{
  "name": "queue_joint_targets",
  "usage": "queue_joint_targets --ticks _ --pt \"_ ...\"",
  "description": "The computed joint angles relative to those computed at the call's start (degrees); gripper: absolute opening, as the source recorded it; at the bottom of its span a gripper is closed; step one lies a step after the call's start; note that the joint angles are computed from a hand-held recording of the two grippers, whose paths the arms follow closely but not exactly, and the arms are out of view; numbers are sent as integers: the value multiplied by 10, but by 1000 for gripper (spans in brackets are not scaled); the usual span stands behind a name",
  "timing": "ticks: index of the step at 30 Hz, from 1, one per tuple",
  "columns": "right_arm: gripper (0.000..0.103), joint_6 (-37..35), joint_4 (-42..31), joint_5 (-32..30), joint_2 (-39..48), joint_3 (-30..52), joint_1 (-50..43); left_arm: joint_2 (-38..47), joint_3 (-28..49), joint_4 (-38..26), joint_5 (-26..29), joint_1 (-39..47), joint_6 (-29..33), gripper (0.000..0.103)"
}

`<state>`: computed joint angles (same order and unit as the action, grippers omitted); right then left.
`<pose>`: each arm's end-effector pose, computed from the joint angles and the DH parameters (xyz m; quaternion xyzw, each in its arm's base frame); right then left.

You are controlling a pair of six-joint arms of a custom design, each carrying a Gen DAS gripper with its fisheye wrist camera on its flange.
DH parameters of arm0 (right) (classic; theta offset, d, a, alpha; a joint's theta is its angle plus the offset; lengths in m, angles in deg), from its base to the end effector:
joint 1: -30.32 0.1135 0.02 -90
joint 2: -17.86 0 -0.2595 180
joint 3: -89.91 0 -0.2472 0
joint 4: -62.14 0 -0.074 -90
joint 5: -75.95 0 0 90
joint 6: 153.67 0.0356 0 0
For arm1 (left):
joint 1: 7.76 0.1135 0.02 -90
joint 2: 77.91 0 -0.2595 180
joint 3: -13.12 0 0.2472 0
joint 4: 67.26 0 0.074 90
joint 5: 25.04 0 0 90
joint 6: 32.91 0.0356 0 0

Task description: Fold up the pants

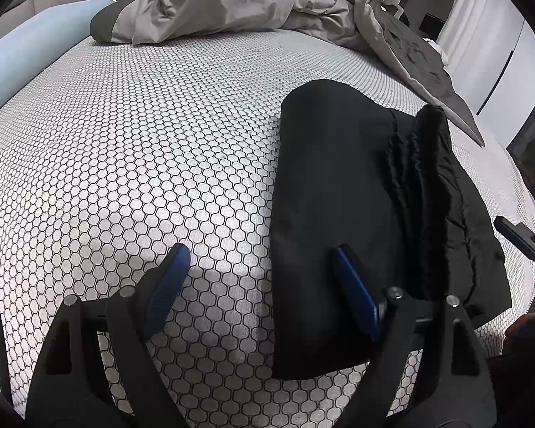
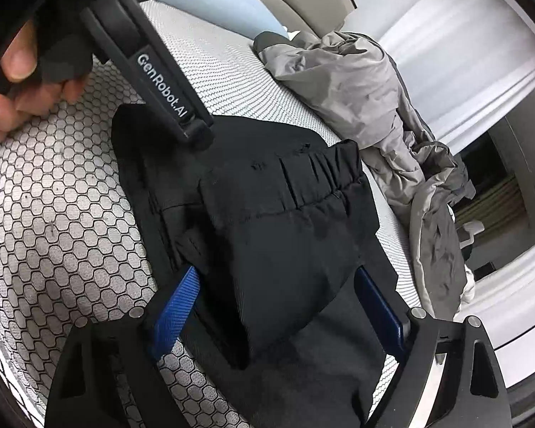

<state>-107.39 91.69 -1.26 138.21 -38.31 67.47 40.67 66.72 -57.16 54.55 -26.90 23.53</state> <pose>0.2645 0.1905 0.0389 -0.5453 0.7139 -0.1249 0.4212 0.2963 -0.0960 0.0282 -0.1463 0.9385 -0.0559 0.3076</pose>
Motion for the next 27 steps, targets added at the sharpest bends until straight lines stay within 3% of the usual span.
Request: queue_joint_targets --ticks 2,4,5,6,9,12,14,17,19,21,24,27 --pt "87 0 -3 -6 5 8 0 0 0 -1 -2 -2 -1 81" --pt "59 29 -81 -69 -6 40 -21 0 -1 0 -2 -2 -1 81" --pt "38 47 -121 -104 -10 57 -32 -1 -2 1 -1 -2 0 81" --pt "27 65 -130 -114 -8 66 -39 -1 -4 3 0 -1 -1 81" --pt "19 133 -143 -160 -26 74 -72 -1 -8 9 6 0 -2 82" --pt "18 247 -144 -233 -63 63 -129 -1 -10 12 12 2 -4 82" --pt "21 337 -191 -303 -70 85 -192 -2 -11 13 11 1 -4 82" --pt "55 396 -275 -408 -46 131 -283 -7 -14 14 6 -1 -8 82" --pt "63 407 -277 -448 -41 131 -327 -16 -16 8 -8 -8 -12 82" --pt "69 408 -275 -457 -49 128 -352 -28 -24 12 -27 -16 -16 82" --pt "69 407 -246 -410 -65 120 -358 -43 -40 32 -40 -24 -10 82" --pt "69 406 -273 -428 -55 145 -362 -45 -41 32 -46 -29 -4 82"
